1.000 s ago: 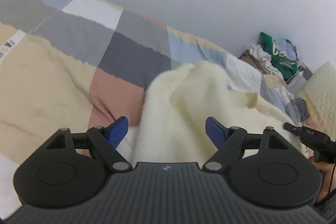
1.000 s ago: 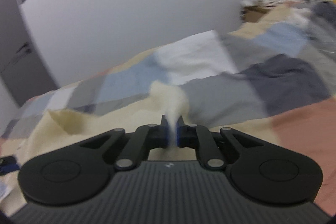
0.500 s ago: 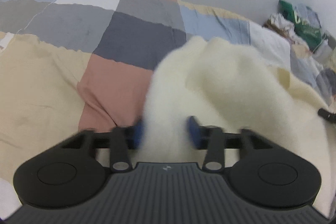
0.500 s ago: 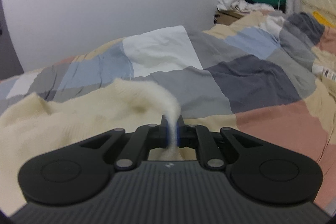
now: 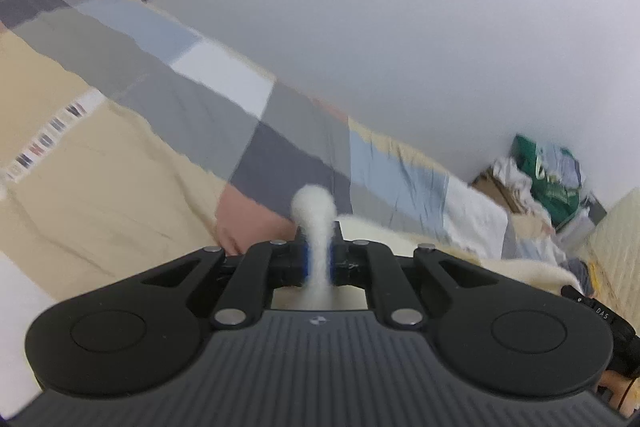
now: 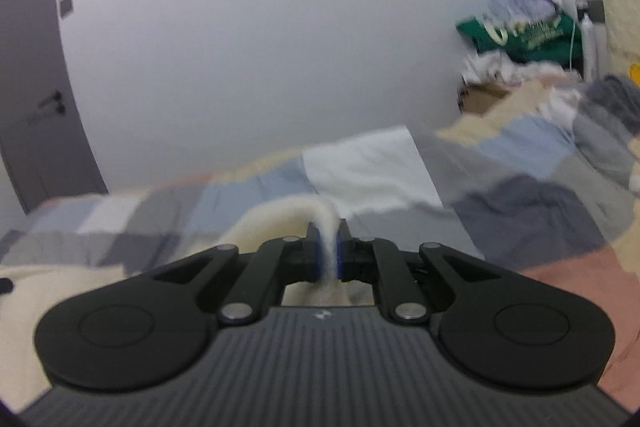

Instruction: Fold large clothes

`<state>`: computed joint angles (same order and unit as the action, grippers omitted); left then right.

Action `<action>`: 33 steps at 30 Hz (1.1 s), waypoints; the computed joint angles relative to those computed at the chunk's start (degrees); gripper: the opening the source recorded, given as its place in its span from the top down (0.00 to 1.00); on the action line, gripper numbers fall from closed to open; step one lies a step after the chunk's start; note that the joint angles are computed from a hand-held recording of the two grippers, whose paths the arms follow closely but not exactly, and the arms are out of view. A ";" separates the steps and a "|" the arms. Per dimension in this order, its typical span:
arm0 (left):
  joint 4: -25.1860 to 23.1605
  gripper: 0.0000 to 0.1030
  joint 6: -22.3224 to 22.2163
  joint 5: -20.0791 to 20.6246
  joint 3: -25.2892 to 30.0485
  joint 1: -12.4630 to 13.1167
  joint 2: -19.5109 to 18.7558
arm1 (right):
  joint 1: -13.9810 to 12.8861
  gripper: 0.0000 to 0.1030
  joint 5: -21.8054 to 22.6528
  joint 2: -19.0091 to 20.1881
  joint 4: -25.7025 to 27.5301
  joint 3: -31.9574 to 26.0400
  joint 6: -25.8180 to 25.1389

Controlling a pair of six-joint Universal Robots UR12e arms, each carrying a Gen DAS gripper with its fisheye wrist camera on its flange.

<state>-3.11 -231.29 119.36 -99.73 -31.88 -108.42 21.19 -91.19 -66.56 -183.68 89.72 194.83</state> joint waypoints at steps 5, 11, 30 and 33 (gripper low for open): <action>-3.19 0.91 -2.11 1.52 0.00 0.26 0.19 | -0.23 0.91 -1.57 1.90 3.05 -2.66 0.54; -11.16 0.90 -4.72 -1.08 1.03 2.14 -0.89 | 0.23 0.91 -5.57 5.59 14.26 -7.34 -1.61; -17.42 0.40 -1.21 0.72 3.79 1.67 -1.75 | 0.58 0.43 -6.78 5.02 21.15 -7.30 3.28; -17.70 0.39 2.91 3.84 5.33 0.15 -2.16 | 0.79 0.43 -6.01 3.72 16.82 -5.68 4.70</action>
